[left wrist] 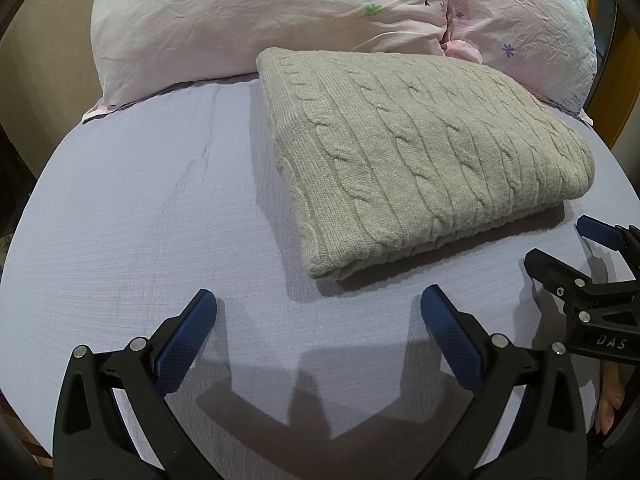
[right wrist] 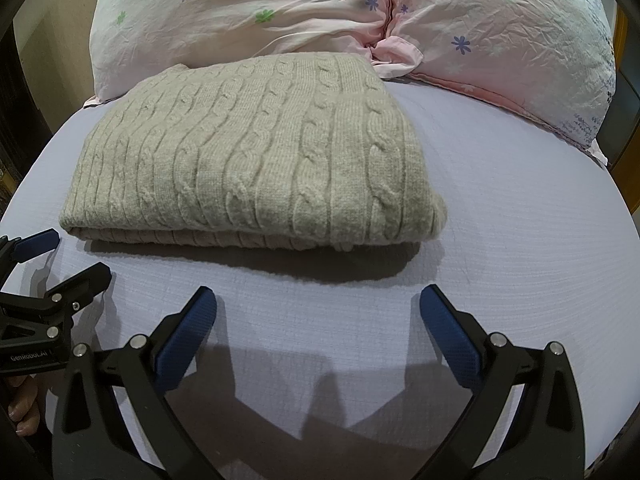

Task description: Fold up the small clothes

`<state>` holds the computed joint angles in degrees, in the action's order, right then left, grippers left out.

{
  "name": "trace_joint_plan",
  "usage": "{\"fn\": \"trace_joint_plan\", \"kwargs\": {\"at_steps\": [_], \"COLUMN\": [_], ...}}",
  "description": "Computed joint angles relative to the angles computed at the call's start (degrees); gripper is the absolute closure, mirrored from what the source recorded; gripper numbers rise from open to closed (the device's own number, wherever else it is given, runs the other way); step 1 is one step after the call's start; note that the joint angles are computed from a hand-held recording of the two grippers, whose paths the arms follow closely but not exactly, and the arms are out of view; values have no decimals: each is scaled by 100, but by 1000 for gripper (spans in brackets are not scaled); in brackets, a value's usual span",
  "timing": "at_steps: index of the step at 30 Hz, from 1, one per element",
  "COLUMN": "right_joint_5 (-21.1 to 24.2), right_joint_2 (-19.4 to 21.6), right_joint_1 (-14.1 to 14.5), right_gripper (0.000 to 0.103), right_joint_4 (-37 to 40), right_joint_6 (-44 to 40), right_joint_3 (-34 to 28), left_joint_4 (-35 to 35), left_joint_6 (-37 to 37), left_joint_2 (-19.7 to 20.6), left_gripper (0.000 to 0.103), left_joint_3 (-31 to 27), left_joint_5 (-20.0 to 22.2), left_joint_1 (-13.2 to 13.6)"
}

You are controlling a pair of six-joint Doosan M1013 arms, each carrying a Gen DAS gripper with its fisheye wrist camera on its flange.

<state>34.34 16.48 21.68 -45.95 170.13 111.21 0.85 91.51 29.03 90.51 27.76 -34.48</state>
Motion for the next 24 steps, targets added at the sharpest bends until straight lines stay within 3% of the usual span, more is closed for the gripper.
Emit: {"fn": "trace_joint_plan", "kwargs": {"at_steps": [24], "right_joint_5": [10], "right_joint_2": [5], "right_joint_1": [1], "right_gripper": [2], "right_joint_4": [-3], "right_joint_6": [11], "right_joint_3": [-7], "left_joint_4": [60], "left_joint_6": [-73], "left_joint_2": [5], "left_gripper": [1], "left_joint_3": [-3], "left_joint_5": [45], "left_joint_1": [-2]}}
